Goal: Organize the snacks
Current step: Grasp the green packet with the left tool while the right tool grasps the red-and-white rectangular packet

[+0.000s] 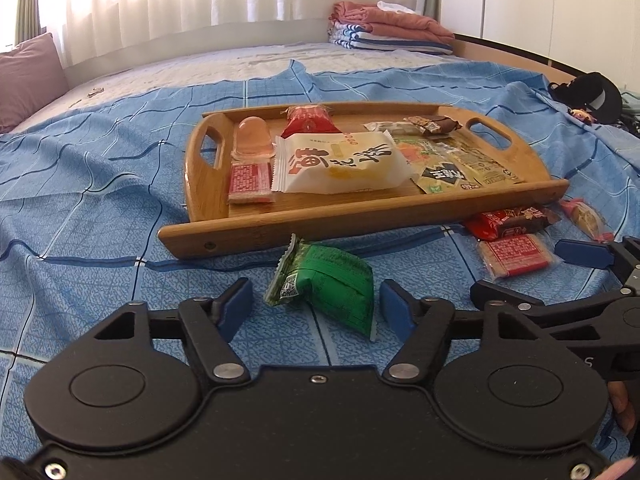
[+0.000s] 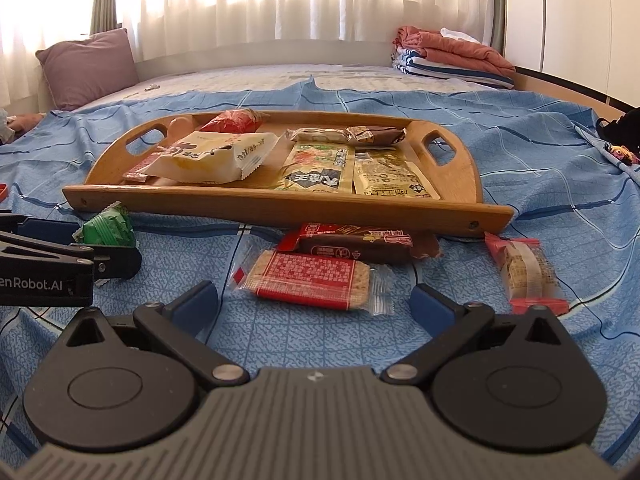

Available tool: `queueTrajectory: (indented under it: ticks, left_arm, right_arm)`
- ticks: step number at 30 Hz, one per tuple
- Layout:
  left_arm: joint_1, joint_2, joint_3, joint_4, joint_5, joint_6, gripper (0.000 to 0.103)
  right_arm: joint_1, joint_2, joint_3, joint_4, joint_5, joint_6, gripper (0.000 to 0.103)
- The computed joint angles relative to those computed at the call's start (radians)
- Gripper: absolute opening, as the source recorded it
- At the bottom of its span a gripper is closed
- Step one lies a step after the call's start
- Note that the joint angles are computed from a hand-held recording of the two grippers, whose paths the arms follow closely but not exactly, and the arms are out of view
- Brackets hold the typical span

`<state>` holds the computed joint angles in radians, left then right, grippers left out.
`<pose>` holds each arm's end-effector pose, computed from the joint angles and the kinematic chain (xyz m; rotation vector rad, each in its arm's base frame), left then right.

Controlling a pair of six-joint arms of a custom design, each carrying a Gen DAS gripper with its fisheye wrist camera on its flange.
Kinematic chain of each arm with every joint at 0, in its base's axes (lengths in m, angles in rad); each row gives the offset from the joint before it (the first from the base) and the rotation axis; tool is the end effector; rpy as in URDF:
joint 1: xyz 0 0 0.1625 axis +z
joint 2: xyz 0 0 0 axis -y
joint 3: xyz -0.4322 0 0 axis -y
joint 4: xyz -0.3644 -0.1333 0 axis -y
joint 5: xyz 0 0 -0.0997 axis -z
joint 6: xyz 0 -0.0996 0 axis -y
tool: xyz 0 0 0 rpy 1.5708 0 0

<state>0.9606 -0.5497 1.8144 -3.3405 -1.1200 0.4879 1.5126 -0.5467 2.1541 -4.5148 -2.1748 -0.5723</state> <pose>-0.2041 -0.6003 0.0106 1.2430 2.3305 -0.7160 0.0499 -0.4624 0.1010 0.0309 -1.9471 1.2367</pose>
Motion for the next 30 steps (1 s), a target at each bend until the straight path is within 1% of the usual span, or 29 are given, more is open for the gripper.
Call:
queueTrajectory:
  ticks: [2,3,7,12,16,17,18,20,21,22,24,30]
  left_arm:
    - [-0.003,0.002,0.0,-0.002,0.001,0.008,0.055]
    - [-0.004,0.003,0.001,-0.003,0.001,0.012,0.052]
    - [-0.01,0.003,0.006,-0.007,0.008,0.02,0.05]
    - [-0.013,-0.002,0.007,0.005,0.012,0.002,0.047]
    - [-0.014,-0.008,0.006,0.016,0.015,-0.01,0.045]
    - [-0.013,-0.011,0.006,0.019,0.017,-0.013,0.045]
    - [-0.013,-0.014,0.007,0.022,0.018,-0.017,0.045]
    - [-0.013,-0.021,0.01,0.027,0.019,-0.024,0.044]
    - [-0.013,-0.025,0.011,0.028,0.02,-0.025,0.044]
    - [-0.013,-0.028,0.014,0.026,0.021,-0.025,0.044]
    - [-0.014,-0.033,0.017,0.021,0.023,-0.024,0.044]
    - [-0.016,-0.053,0.028,0.015,0.025,-0.028,0.044]
  right_arm:
    - [0.0,-0.001,0.0,0.002,0.001,0.0,0.103]
    - [0.0,0.0,0.0,0.001,0.001,0.0,0.103]
    - [0.0,0.0,-0.001,0.002,0.001,0.0,0.103]
    - [0.001,-0.001,-0.001,0.006,0.0,0.002,0.102]
    - [0.004,-0.024,0.008,0.042,-0.002,0.031,0.1]
    - [0.008,-0.031,0.011,0.049,-0.007,0.041,0.097]
    - [0.01,-0.036,0.012,0.05,-0.008,0.048,0.09]
    - [0.014,-0.048,0.018,0.06,-0.01,0.072,0.082]
    - [0.015,-0.05,0.018,0.063,-0.012,0.081,0.081]
    - [0.017,-0.051,0.019,0.066,-0.011,0.086,0.077]
    - [0.024,-0.048,0.017,0.065,-0.013,0.078,0.071]
    - [0.047,-0.03,0.01,0.054,-0.025,0.045,0.07]
